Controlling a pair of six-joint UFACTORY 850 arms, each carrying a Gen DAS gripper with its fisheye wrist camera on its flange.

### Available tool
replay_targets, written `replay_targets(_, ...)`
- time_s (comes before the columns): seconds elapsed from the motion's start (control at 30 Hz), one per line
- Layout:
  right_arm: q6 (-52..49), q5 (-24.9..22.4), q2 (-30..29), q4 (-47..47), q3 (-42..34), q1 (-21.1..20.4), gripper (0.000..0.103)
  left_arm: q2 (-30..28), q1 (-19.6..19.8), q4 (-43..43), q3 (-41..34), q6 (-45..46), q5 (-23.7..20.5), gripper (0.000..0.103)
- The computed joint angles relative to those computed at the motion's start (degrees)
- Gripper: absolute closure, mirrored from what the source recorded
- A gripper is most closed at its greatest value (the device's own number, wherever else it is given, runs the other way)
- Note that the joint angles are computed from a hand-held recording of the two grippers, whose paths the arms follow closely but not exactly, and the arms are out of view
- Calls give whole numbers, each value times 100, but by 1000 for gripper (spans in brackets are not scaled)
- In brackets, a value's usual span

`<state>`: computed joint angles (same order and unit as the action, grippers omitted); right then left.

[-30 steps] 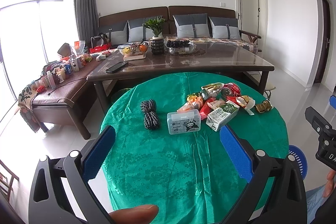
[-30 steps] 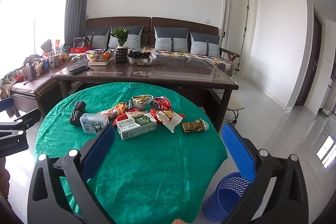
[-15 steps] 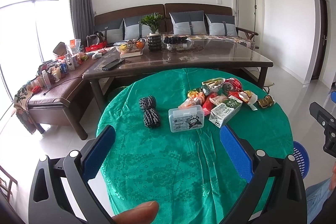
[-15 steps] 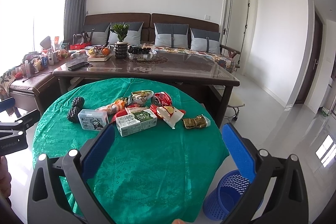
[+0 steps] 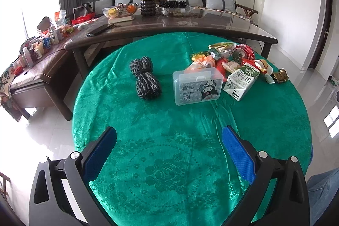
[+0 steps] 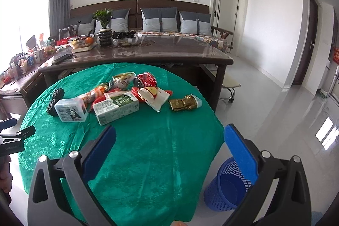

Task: Collect trash
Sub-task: 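Grasp the clear plastic box with the left tool while the right tool grasps the milk carton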

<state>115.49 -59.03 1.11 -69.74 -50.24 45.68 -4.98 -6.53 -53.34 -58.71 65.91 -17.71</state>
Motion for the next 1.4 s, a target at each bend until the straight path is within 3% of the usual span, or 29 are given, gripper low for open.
replay_targets(0.27,-160,642,-406,-7,-132,-276,5,-830,-15,-606,-803,1393,-338,4)
replay_targets(0.53,91,2888,-1664,-53,-1303,-1366,5,-1188,7,-492,-1148,1130,-364,4)
replay_targets(0.7,-277,3492,-2693,1219,-2451,-1805,5,-1188,92,-388,-960,1008,-308,4)
replay_targets(0.8,-1275,3285,-3118,2298,-2990,-1867,5,-1217,145,-304,-945,956,-346,4)
replay_targets(0.9,-1467,2836,-3109,2139,-3028,-1776,5,-1270,193,-287,-1008,1041,-376,4)
replay_targets(0.97,-1272,2840,-2844,1888,-2690,-1739,12,-1304,227,-385,-1069,1212,-442,4)
replay_targets(1.0,-1222,2972,-2687,1780,-2473,-1741,24,-1318,247,-514,-1092,1373,-511,4)
replay_targets(1.07,-1085,3216,-2361,1505,-2053,-1721,27,-1410,277,-690,-1246,1603,-756,4)
replay_targets(1.13,-851,3124,-2085,1100,-1785,-1626,37,-1516,270,-859,-1442,1821,-991,4)
replay_targets(1.2,-1047,2757,-1873,1086,-1652,-1496,41,-1625,232,-1049,-1641,2125,-1173,4)
replay_targets(1.3,-1428,2983,-1632,1411,-1361,-1538,42,-1928,94,-996,-2092,2291,-1396,4)
replay_targets(1.4,-1561,2954,-1527,1552,-1165,-1494,42,-2425,-61,-344,-2738,1841,-1822,4)
